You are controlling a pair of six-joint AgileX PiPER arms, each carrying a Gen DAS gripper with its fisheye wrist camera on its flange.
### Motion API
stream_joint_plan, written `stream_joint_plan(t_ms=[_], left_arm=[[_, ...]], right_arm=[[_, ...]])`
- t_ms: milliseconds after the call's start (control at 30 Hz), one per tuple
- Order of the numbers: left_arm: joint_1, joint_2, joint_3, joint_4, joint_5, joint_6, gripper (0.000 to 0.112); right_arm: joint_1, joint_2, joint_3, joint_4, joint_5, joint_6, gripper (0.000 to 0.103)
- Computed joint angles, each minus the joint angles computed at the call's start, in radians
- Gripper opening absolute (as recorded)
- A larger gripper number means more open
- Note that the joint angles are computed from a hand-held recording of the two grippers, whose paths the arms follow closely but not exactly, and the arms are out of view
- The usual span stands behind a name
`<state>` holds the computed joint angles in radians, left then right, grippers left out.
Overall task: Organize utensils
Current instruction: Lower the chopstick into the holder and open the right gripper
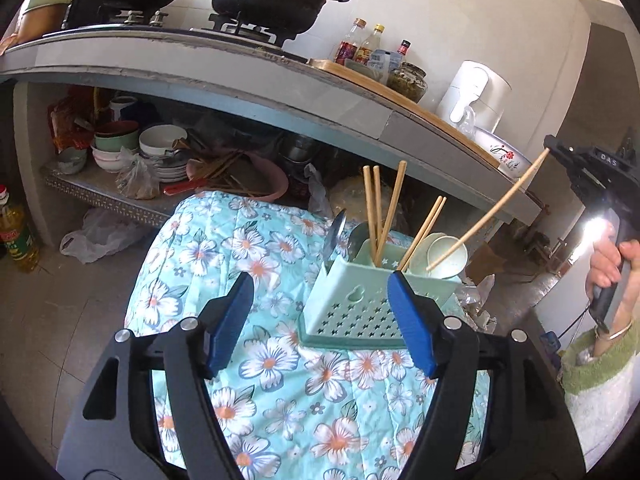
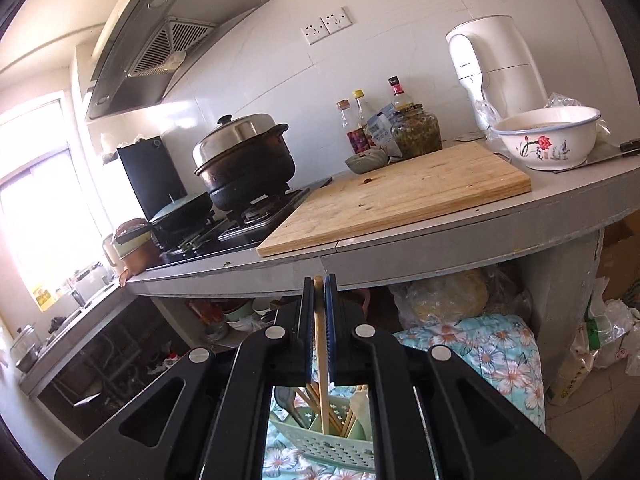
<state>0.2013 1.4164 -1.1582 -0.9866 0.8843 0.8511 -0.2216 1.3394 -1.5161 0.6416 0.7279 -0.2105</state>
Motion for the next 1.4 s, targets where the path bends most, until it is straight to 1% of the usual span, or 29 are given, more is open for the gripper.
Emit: stream_joint_plan(t_ms=[133, 233, 367, 533, 800, 900, 967, 1233, 1400], left_arm=[[0.078, -0.014, 0.065, -0.019, 0.031, 0.055, 0.066], [0.123, -0.030, 0.107, -0.034, 0.037, 0.099, 0.066], [0.147, -0.037, 0.134, -0.041, 0.044, 0.132, 0.067], [0.142, -0.033, 0.141, -0.038, 0.046, 0.140, 0.068], [0.130, -0.033, 0.144, -0.038, 0.038, 0.140, 0.071], [0.124, -0.035, 0.145, -0.033, 0.035, 0.134, 0.071], [0.115, -0.037, 0.146, -0.028, 0.026, 0.128, 0.072], [0.094, -0.048, 0.156, -0.019, 0.005, 0.125, 0.076], [0.089, -0.052, 0.160, -0.016, 0.000, 0.128, 0.076]], right_arm=[[0.054, 0.065, -0.031, -0.081, -0.054, 0.052, 0.005], [0.088, 0.108, -0.042, -0.134, -0.071, 0.078, 0.005], [0.128, 0.140, -0.024, -0.182, -0.093, 0.093, 0.005], [0.149, 0.176, -0.005, -0.172, -0.091, 0.086, 0.005], [0.223, 0.219, 0.031, -0.276, -0.083, 0.128, 0.005], [0.231, 0.235, 0.039, -0.286, -0.075, 0.133, 0.006], [0.239, 0.233, 0.052, -0.303, -0.087, 0.144, 0.006], [0.231, 0.227, 0.045, -0.304, -0.061, 0.143, 0.007], [0.217, 0.209, 0.060, -0.284, -0.063, 0.135, 0.017]])
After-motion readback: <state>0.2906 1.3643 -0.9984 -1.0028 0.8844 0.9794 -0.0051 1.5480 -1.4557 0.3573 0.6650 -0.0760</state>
